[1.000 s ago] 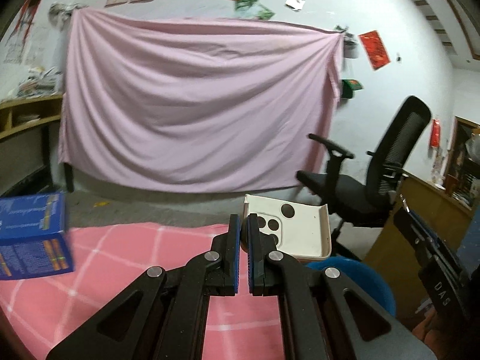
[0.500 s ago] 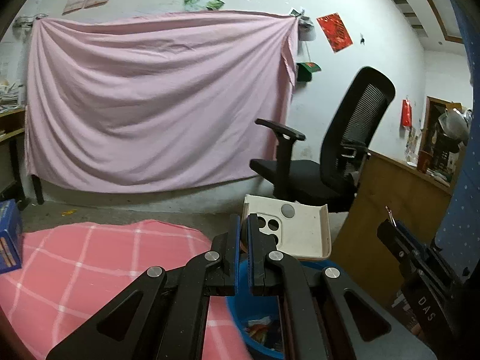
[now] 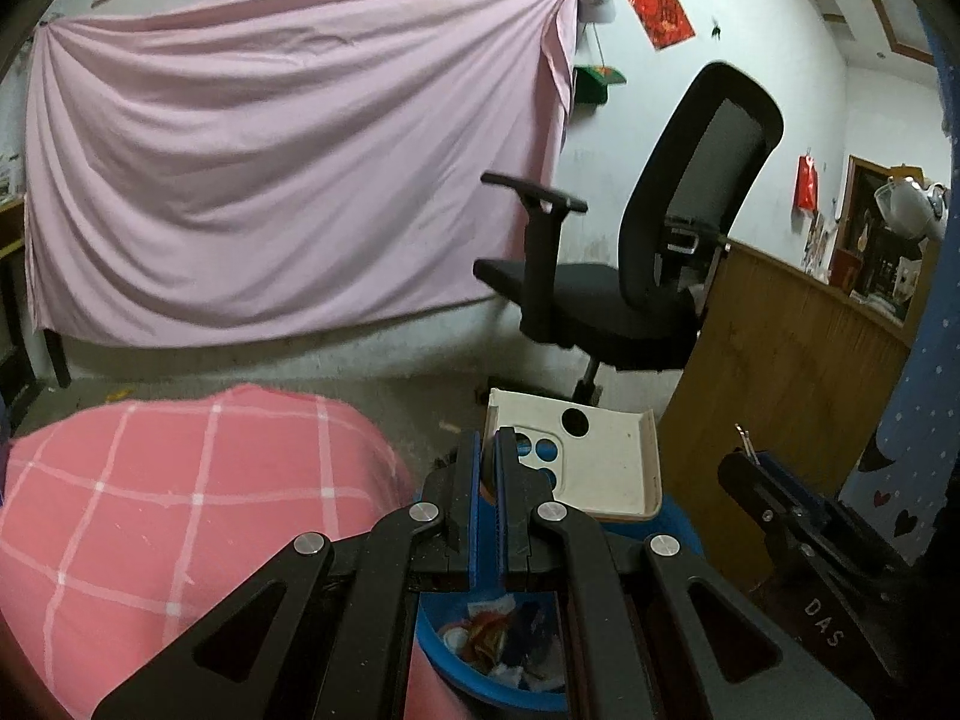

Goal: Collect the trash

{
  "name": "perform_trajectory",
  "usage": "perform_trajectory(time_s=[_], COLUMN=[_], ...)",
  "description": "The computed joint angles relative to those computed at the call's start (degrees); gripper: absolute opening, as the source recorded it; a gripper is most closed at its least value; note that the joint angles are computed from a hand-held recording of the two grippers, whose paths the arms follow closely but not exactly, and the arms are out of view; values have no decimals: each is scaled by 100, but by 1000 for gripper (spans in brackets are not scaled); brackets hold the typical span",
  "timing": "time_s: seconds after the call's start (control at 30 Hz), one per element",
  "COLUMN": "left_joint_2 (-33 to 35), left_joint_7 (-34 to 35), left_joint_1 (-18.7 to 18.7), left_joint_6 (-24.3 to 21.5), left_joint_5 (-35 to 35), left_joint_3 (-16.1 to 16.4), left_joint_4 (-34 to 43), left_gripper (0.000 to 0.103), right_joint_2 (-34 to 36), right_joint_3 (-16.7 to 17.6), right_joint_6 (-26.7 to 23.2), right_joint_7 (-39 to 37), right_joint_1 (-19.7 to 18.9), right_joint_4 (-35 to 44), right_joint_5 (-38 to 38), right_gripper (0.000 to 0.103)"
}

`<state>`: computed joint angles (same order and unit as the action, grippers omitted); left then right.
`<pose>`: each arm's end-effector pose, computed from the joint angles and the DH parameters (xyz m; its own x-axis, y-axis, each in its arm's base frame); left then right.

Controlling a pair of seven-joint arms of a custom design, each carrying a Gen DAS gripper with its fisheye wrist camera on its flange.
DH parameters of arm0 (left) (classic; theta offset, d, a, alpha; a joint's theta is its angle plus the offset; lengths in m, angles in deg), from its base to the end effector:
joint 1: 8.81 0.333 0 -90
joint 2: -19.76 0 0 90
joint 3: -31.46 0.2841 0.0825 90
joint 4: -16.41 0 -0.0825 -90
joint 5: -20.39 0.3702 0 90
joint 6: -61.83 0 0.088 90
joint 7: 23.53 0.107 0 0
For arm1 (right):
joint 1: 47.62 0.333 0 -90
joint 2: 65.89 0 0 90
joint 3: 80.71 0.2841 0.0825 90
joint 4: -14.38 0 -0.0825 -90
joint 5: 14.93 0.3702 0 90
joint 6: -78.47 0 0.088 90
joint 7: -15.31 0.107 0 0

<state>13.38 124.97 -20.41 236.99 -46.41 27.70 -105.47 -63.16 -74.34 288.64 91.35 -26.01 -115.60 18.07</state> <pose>0.5361 -0.0735 0.5189 -0.2634 -0.9521 0.1552 -0.4851 -0.0083 -0.8744 0.5044 0.1870 0.4694 0.1441 -0.9726 -0.1826 -0.3052 0.1318 -0.9431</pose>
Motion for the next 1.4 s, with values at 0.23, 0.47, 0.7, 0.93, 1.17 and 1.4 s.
perform_trajectory(time_s=[0.23,0.47,0.7,0.93,1.17,1.4], left_joint_2=[140,226,240,188,106,-134], left_joint_7=[-1187,-2306,-2606,-2773,-2829,-2953], left_joint_1=[220,439,521,552,540,486], left_joint_6=[-301,-716,-852,-853,-814,-759], left_joint_5=[1195,2331,2623,2804,2912,3095], left_joint_3=[-80,-112,-115,-84,-25,105], left_joint_4=[-28,-9,18,-24,-88,-297], left_gripper=[3,4,5,5,6,6], right_joint_2=[6,52,37,17,-7,-59], right_joint_3=[-50,-88,-169,-153,-125,-99], right_joint_6=[-659,-1105,-1269,-1204,-1132,-1029], right_joint_7=[304,618,442,445,605,615], right_joint_1=[-105,-196,-106,-116,-173,-150], right_joint_4=[42,135,180,159,121,87], right_joint_5=[-185,-514,-290,-262,-415,-396], right_gripper=[26,27,36,40,41,41])
